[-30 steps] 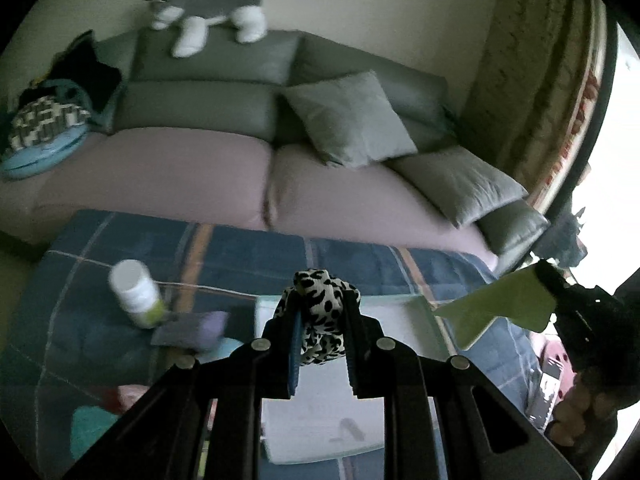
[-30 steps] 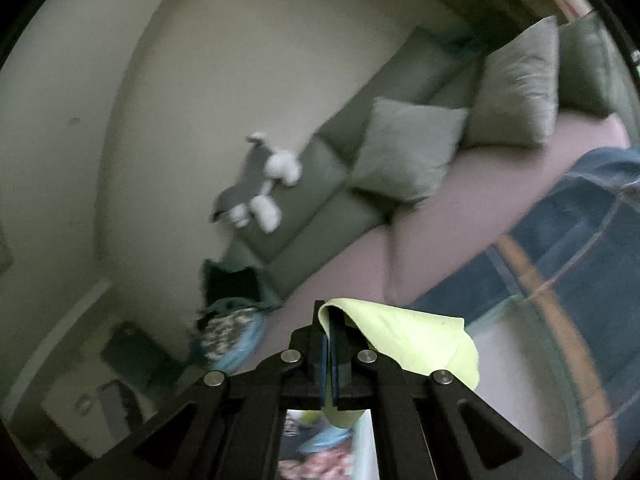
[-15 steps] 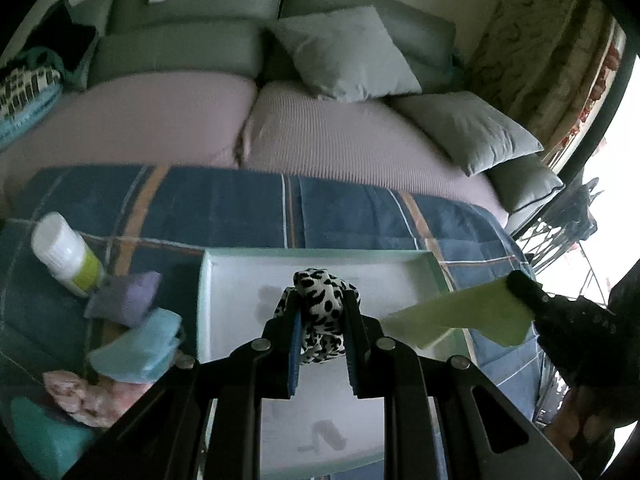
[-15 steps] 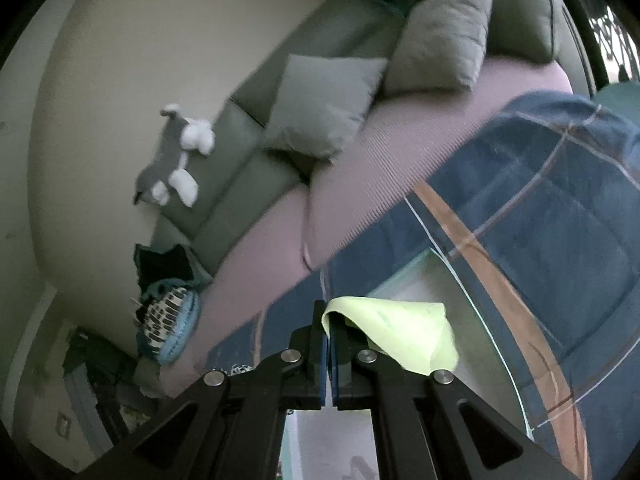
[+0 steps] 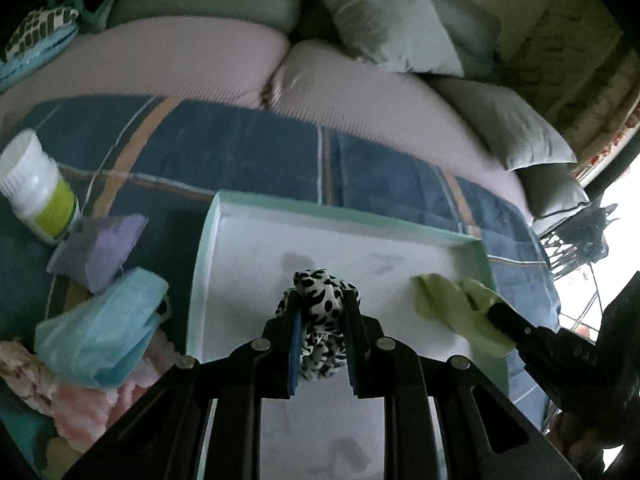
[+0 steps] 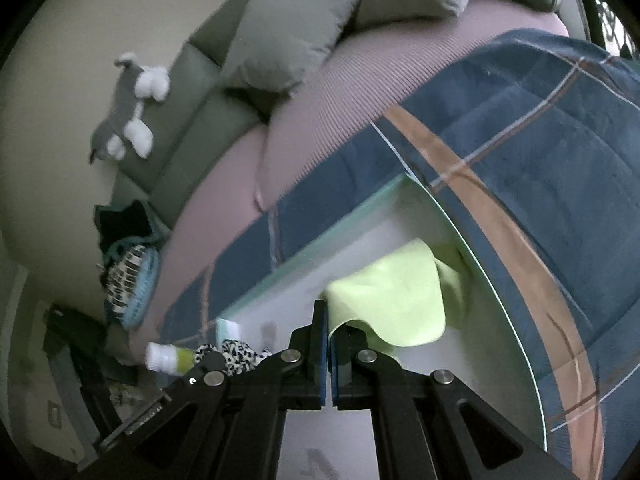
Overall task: Organize soft objects
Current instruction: 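Lift the green cloth with right tool while left tool carries scrunchie over tray, then open right tool to drop green cloth in tray while left tool releases scrunchie there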
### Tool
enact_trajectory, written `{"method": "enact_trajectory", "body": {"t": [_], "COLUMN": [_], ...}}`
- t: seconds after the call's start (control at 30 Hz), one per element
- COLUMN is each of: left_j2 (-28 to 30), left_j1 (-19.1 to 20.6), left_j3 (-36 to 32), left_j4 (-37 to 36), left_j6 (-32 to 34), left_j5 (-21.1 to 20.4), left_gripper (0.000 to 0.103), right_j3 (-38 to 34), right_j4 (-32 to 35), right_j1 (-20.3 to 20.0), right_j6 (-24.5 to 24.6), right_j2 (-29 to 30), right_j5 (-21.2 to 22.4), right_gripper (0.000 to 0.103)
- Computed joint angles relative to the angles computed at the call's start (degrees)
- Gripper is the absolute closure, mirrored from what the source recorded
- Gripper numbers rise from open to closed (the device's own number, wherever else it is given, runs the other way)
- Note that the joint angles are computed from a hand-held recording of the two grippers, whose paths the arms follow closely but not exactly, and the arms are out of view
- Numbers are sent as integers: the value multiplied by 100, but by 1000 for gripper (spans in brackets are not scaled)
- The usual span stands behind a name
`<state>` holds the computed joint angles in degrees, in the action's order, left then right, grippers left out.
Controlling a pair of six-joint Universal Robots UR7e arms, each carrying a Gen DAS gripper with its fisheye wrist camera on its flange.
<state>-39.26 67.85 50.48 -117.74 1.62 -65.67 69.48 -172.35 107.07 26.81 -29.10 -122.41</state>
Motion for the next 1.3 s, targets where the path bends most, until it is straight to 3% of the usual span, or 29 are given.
{"method": "enact_trajectory", "body": {"t": [0.23, 0.53, 0.67, 0.8, 0.87, 1.0, 1.3], "left_j2": [28, 52, 22, -38, -71, -124, -225], "left_j1": [12, -13, -56, -84, -99, -135, -207], "left_j3": [54, -14, 9, 56, 91, 145, 295], "left_j4": [58, 149, 136, -1, -73, -184, -378], "left_j6": [-58, -81, -17, 37, 51, 96, 287], "left_j5": [134, 272, 416, 509, 554, 715, 1259], "left_gripper": [83, 80, 71, 47, 44, 29, 15], "right_j3": [-103, -412, -571, -792, -826, -941, -1498], "right_j4": [779, 1568, 1802, 2268, 2408, 2554, 3378], "right_j1": [-86, 7, 83, 186, 225, 294, 424], "right_j6": [428, 569, 506, 555, 574, 480, 457], "right_j2": [38, 141, 201, 282, 288, 344, 648], "right_j5": [-100, -336, -442, -741, -823, -864, -1289], "right_gripper": [101, 98, 98, 98, 98, 98, 98]}}
